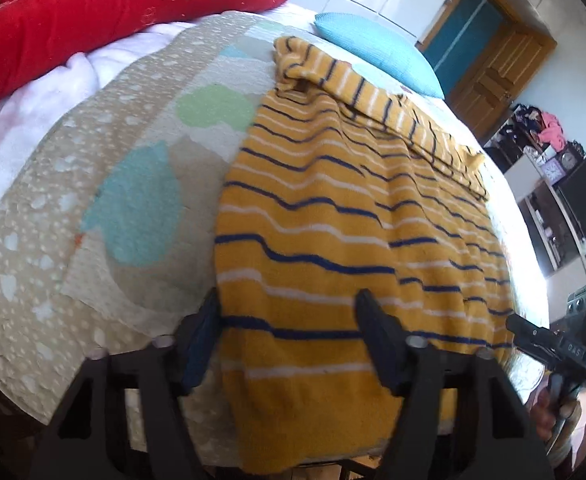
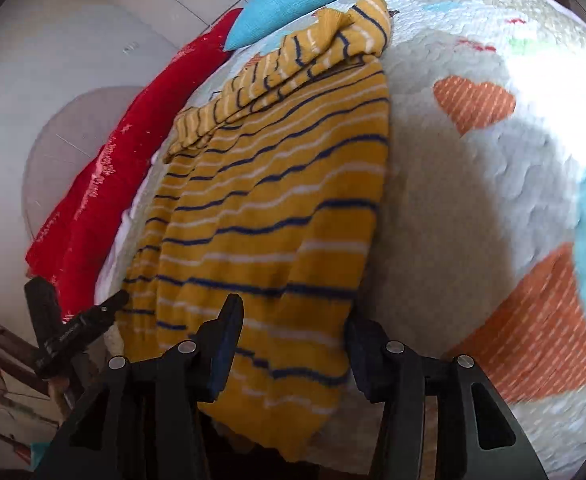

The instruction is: Fold small clothes

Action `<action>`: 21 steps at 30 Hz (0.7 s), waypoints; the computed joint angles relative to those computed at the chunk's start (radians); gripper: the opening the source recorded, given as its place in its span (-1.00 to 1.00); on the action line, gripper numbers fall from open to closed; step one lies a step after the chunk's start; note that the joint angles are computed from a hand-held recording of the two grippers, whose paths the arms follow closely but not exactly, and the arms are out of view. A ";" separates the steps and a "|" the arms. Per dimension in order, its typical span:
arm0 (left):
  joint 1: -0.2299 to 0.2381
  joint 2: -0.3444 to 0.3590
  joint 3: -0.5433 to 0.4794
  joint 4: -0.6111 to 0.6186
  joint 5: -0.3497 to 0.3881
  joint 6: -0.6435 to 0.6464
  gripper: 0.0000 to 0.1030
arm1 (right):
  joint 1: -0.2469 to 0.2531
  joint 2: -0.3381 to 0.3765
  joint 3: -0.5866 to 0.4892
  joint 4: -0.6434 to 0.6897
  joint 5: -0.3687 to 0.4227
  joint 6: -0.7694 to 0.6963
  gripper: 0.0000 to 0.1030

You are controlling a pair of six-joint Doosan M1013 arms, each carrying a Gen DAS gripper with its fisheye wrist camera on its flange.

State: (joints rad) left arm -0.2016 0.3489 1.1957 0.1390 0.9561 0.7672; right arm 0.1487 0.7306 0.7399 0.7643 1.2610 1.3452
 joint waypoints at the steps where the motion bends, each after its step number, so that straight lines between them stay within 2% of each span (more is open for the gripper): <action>1: -0.013 0.014 -0.026 0.049 0.058 -0.012 -0.62 | 0.005 -0.015 0.038 0.009 -0.026 -0.013 -0.05; 2: -0.016 0.023 -0.042 0.058 0.081 -0.016 -0.74 | 0.013 -0.029 0.064 -0.016 -0.063 -0.025 -0.49; 3: -0.008 0.022 -0.045 0.024 0.076 -0.017 -0.79 | 0.017 -0.032 0.068 -0.044 -0.077 -0.024 -0.73; 4: -0.001 0.019 -0.049 -0.003 0.076 -0.028 -0.80 | 0.011 -0.021 0.052 -0.033 -0.059 -0.005 -0.79; 7: 0.000 -0.003 -0.044 -0.010 0.081 -0.047 -0.82 | -0.017 -0.012 0.040 0.039 -0.027 0.036 -0.81; 11: -0.016 -0.053 0.009 -0.005 0.063 -0.090 -0.87 | -0.038 -0.070 0.118 0.011 -0.029 -0.034 -0.81; 15: -0.032 -0.074 0.041 0.044 0.098 -0.129 -0.90 | -0.046 -0.094 0.156 -0.055 -0.008 -0.026 -0.81; 17: -0.030 -0.091 0.062 0.064 0.093 -0.158 -0.88 | -0.044 -0.115 0.173 -0.100 -0.039 -0.039 -0.80; 18: -0.031 -0.099 0.067 0.096 0.096 -0.179 -0.81 | -0.043 -0.126 0.179 -0.120 -0.064 -0.050 -0.80; 20: -0.041 -0.106 0.067 0.163 0.110 -0.199 -0.46 | -0.039 -0.131 0.163 -0.159 -0.109 -0.064 -0.80; 21: -0.050 -0.104 0.059 0.215 0.124 -0.211 -0.10 | -0.036 -0.127 0.143 -0.176 -0.126 -0.066 -0.80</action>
